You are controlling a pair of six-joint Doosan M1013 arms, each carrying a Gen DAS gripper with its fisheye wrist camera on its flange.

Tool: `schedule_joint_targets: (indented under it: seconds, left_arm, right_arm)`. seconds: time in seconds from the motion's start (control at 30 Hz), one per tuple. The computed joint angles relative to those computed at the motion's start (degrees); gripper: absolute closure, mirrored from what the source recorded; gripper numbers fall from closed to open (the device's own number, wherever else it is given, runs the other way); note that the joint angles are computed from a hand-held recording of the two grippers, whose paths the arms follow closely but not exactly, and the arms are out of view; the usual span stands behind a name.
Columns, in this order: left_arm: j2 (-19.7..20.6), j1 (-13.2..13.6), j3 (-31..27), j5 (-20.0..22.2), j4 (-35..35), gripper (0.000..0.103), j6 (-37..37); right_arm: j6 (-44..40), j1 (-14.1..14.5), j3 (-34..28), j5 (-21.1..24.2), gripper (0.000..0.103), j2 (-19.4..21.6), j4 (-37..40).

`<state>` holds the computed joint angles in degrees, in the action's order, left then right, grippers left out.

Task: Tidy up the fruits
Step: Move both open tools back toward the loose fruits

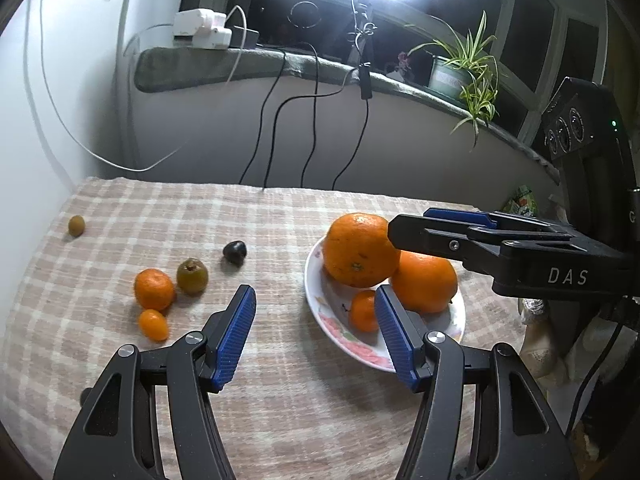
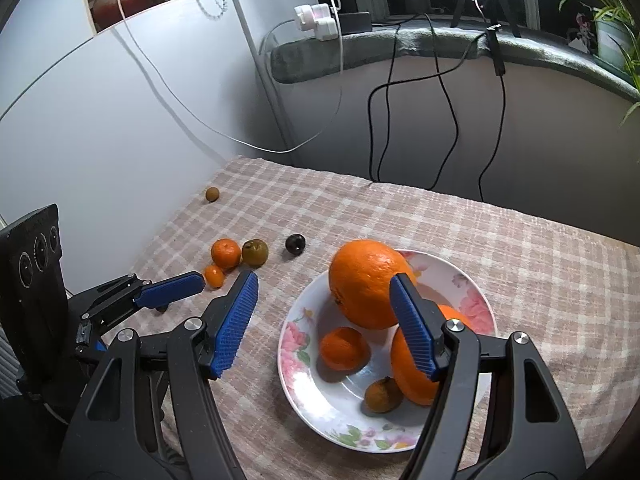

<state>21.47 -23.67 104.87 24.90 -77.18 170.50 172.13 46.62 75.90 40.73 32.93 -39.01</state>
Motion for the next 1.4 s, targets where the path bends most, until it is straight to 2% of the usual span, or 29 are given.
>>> schedule_joint_targets:
  seconds: [0.2,0.4,0.77,1.0,1.33,1.4]
  left_arm:
    - [-0.3,1.0,0.7,-1.2,-0.3,0.042,0.4]
    - [-0.6,3.1,1.8,-2.4,0.6,0.042,-0.8]
    - [0.0,7.1,2.8,-3.7,8.6,0.042,-9.9]
    - [0.4,8.6,2.9,-3.0,9.2,0.042,-11.1]
    - [2.0,10.0,1.9,-1.4,11.2,0.051,-14.5]
    - [2.2,10.1,1.8,-1.0,11.5,0.056,-14.7]
  right_arm:
    - [-1.6,0.2,-1.4,-0.4,0.032,1.0,-0.3]
    - [-4.4,0.3,-3.1,-1.1,0.032,2.2,1.2]
    - [-16.8,-0.4,-8.0,-2.2,0.032,5.4,11.7]
    - [-23.3,-0.3,-12.4,-1.1,0.032,8.3,16.5]
    - [-30.7,-0.2,-20.6,3.2,0.032,13.7,22.1]
    - [-31.3,-0.1,-22.1,4.3,0.033,14.7,22.4]
